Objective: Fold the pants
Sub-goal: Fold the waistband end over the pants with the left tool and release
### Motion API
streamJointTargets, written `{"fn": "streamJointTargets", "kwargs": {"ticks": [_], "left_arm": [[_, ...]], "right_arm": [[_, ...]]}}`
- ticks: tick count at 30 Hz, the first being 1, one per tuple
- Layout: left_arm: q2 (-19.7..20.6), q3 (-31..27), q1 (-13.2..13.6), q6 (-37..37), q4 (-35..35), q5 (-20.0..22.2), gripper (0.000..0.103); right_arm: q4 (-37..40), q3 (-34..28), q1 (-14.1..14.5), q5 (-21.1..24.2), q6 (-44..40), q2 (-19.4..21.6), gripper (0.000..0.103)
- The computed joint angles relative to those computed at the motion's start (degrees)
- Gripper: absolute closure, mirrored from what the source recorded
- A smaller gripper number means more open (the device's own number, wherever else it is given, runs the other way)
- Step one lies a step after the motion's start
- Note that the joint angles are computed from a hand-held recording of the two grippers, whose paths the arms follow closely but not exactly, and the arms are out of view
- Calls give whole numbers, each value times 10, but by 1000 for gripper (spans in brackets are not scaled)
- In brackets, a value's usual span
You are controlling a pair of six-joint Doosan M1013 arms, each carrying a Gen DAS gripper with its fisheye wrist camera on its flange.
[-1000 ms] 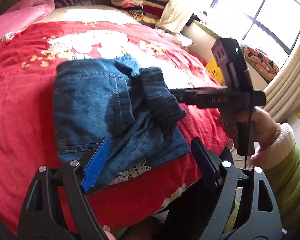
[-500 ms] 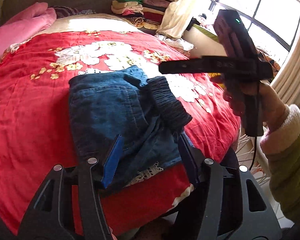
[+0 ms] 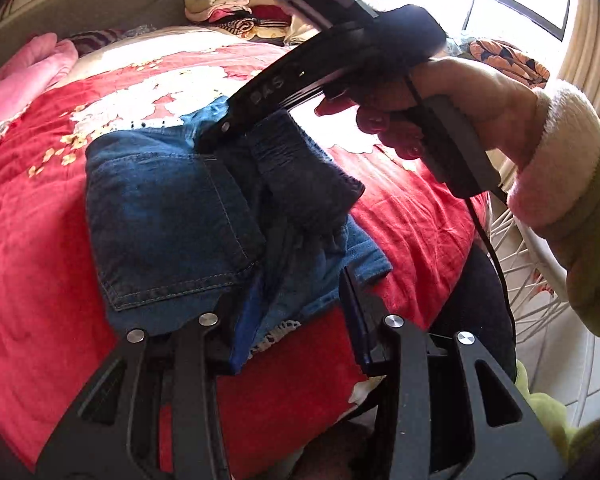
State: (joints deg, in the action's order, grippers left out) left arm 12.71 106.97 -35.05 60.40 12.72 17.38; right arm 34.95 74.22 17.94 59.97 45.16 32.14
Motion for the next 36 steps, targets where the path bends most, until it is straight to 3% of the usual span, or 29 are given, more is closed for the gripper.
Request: {"fn": "streamJointTargets", "kwargs": {"ticks": [4,7,11,14,17,19,22,25,30,33,36], "left_arm": [[-8,4,-3,-91,96,1,72],[-8,5,0,-111,109,2,72],[-3,3,-2,-107,110,10,72],[0,3,3,-60,55,4,72],[2,3,6,-31,25,0,72],[2,4,8,-15,6,-4,72],[-1,7,11,9,-24,-11,72],[-9,9,10,36,-53,-16,71],[-35,26,13,85,-121,-36,58],[-55,36,11,-43,4,-46,50],[-68,42,13,-223,185,-36,46]], "right_arm": [[42,3,5,-34,-36,-14,94],[56,-12,14,-50,-61,-10,94],[22,-37,24,-51,-27,15,94],[13,-41,21,-48,2,27,91],[21,-31,15,-57,6,25,77],[33,-26,10,-54,11,20,61],[91,-2,-6,-63,-7,-3,45],[147,31,-22,-80,-35,-31,44],[198,88,-42,-90,-96,-76,44],[211,126,-49,-98,-129,-100,44],[219,161,-54,-109,-153,-118,44]]}}
